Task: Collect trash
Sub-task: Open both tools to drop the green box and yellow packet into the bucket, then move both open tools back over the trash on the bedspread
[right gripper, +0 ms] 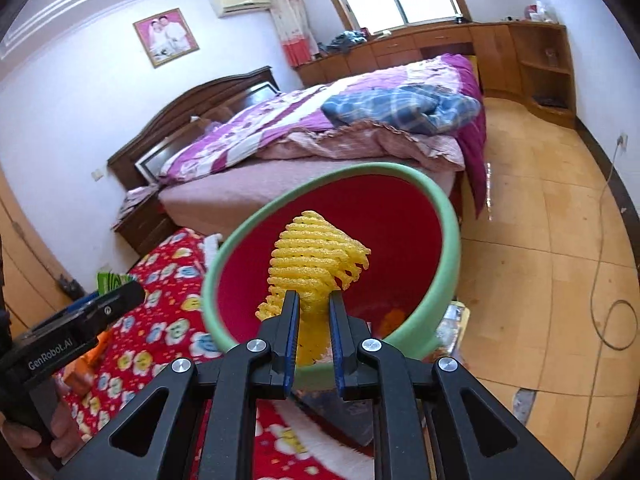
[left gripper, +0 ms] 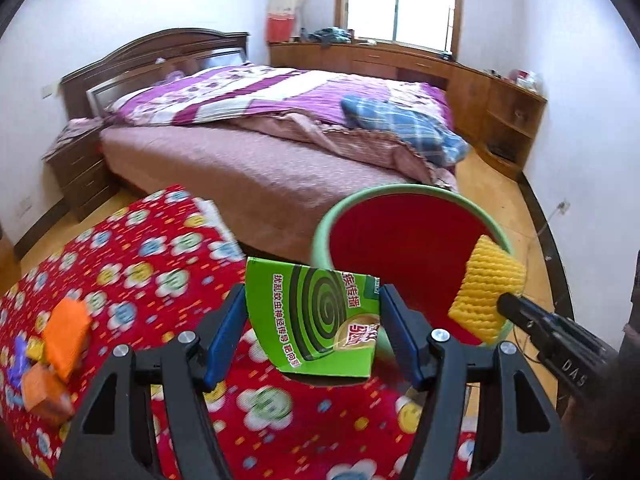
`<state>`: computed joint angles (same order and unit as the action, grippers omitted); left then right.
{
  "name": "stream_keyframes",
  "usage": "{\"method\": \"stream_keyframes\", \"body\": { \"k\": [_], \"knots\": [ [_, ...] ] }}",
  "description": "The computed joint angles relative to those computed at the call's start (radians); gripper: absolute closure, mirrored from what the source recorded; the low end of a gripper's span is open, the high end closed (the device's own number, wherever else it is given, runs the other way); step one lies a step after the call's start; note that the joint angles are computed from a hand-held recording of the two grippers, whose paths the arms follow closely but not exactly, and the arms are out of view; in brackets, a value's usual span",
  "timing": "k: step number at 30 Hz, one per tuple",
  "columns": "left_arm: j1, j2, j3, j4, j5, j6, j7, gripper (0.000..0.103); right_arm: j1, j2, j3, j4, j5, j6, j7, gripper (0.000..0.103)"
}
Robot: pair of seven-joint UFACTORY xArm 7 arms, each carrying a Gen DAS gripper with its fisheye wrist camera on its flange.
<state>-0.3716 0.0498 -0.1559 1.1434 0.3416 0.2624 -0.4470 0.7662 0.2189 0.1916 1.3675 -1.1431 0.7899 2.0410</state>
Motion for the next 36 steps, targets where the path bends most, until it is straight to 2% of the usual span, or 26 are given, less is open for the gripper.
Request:
{"method": "stream_keyframes", "body": {
  "k": [8,15,22,30,32,33,36],
  "knots": [
    [-0.05,0.146,0.001,0.154,-0.04,0.03,0.087,0.037,-0.009,0.007,-0.003,-0.003,0.027,0.026,-0.045,0.084],
    [-0.055,0.231,-0.016,0.255,-0.185,0.092,0.207,0.035,-0.011,0.006,-0.007,-0.008,0.033,0.028,-0.066,0.077],
    [-0.074,0.225,0.014,0.247,-0.189,0.104,0.194,0.035,-0.012,0.005,-0.005,-0.012,0.05,0.037,-0.067,0.056],
    [-0.047,0.164,0.008,0.179,-0.228,0.092,0.192,0.035,0.002,0.007,0.003,0.007,0.058,0.068,-0.086,0.054],
    [-0.04,0.144,0.008,0.159,-0.233,0.09,0.189,0.035,0.011,0.015,0.004,0.023,0.061,0.086,-0.095,0.05],
    [-0.037,0.128,0.009,0.142,-0.232,0.088,0.182,0.035,0.018,0.02,0.006,0.035,0.063,0.104,-0.098,0.044],
    [-0.023,0.088,0.008,0.1,-0.238,0.081,0.178,0.035,0.031,0.032,0.005,0.056,0.065,0.111,-0.107,0.042]
  ]
}}
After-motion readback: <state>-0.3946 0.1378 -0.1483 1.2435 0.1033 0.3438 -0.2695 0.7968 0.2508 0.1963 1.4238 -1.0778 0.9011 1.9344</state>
